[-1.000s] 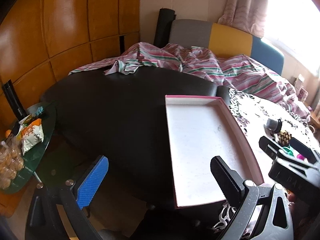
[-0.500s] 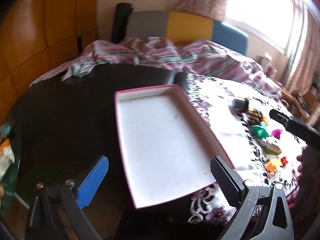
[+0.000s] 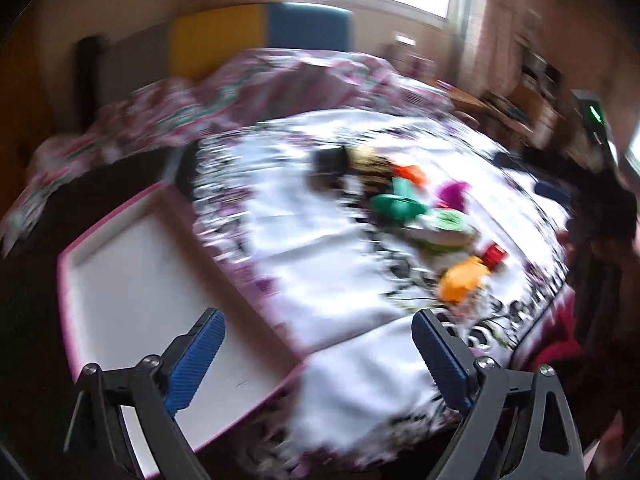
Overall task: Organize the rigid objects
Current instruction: 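Move both tools over the cluster of objects on the cloth, then grasp the yellow plastic scraper with the left gripper while the right approaches the white-green device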
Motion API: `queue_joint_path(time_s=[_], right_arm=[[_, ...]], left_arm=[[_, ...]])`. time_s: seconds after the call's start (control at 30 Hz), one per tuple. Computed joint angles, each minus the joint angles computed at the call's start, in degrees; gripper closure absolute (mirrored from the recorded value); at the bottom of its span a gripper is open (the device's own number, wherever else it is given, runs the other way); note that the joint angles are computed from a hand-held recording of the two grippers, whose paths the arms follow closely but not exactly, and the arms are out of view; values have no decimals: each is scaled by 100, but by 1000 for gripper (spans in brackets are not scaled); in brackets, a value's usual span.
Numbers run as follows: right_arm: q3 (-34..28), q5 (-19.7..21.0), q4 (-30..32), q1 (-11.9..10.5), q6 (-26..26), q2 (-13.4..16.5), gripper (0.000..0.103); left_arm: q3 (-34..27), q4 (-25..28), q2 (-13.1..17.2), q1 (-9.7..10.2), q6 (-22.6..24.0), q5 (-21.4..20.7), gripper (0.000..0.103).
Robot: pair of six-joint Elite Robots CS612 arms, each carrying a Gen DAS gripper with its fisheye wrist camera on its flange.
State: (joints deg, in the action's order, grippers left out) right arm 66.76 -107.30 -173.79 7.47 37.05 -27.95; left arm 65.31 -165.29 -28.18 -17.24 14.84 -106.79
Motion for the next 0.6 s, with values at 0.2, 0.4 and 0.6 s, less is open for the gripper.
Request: queue_joint_path(time_s=[0.2, 0.4, 0.6], right_arm=[[122, 126, -321, -50, 151, -43, 0], [102, 379, -176, -100, 210, -34, 0], [151, 364, -198, -132, 363, -49, 0]], left_arm=[[-489, 861, 269, -263, 1237, -575, 22], [-926, 1539, 494, -484, 1948, -581, 31], [-1134, 1742, 656, -623, 2224, -348, 36]])
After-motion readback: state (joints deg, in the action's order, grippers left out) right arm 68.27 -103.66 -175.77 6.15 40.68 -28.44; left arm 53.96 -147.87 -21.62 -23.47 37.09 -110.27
